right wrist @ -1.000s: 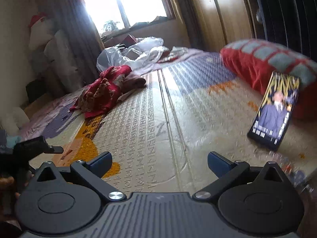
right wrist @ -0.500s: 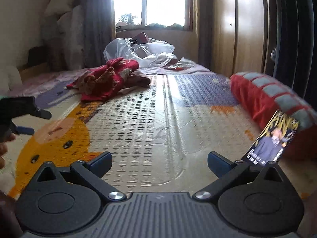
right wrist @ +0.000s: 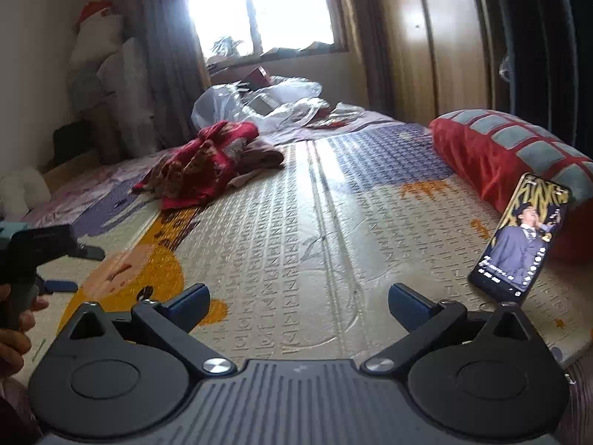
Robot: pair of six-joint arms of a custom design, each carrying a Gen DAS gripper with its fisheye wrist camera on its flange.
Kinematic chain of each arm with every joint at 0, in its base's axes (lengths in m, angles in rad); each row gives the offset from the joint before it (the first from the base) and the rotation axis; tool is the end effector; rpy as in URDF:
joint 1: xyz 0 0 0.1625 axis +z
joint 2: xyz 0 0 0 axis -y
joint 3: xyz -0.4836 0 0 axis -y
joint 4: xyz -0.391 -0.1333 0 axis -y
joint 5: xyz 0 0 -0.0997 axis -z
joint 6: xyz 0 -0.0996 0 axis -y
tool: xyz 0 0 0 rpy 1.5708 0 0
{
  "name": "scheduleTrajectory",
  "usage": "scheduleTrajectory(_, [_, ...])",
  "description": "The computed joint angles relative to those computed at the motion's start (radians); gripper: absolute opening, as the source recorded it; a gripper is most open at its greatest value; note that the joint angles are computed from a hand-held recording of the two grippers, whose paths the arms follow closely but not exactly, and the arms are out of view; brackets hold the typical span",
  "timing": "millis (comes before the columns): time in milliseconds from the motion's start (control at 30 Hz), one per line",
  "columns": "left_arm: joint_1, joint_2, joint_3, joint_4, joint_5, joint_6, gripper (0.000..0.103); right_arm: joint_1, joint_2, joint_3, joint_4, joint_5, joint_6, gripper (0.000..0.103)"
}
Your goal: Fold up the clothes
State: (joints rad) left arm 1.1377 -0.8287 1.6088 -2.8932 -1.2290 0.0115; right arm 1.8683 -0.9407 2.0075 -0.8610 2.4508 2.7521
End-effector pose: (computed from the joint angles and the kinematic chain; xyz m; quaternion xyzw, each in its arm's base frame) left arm -0.1587 -0.7404 0.2150 0.1649 0.9361 -0.2924 0.1050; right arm 0.2052 -0.4763 0.1003 -0.0165 -0.7515 0.5549 0.3564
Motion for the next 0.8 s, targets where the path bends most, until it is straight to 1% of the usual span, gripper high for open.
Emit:
scheduleTrajectory(100, [0.002,-0.001,-0.003,0.013,-0.001,-0.012,0.103,-0.001,-0.002,-0.007,0.045,-0.022,0.017,0.102])
scheduleTrajectory(233, [0.003,-0.001,-0.004,0.020,-0.002,-0.018,0.103,-0.006,-0.011,-0.005,0.073,-0.044,0.055,0.102])
scheduleTrajectory(533, [0.000,0.002,-0.007,0.037,0.012,-0.019,0.103,-0.003,-0.005,-0.016,0.096,-0.030,0.067,0.102])
scheduleTrajectory(800, [-0.003,0.003,-0.005,0.034,0.029,-0.017,0.103,-0.006,-0.005,-0.020,0.110,-0.036,0.074,0.102])
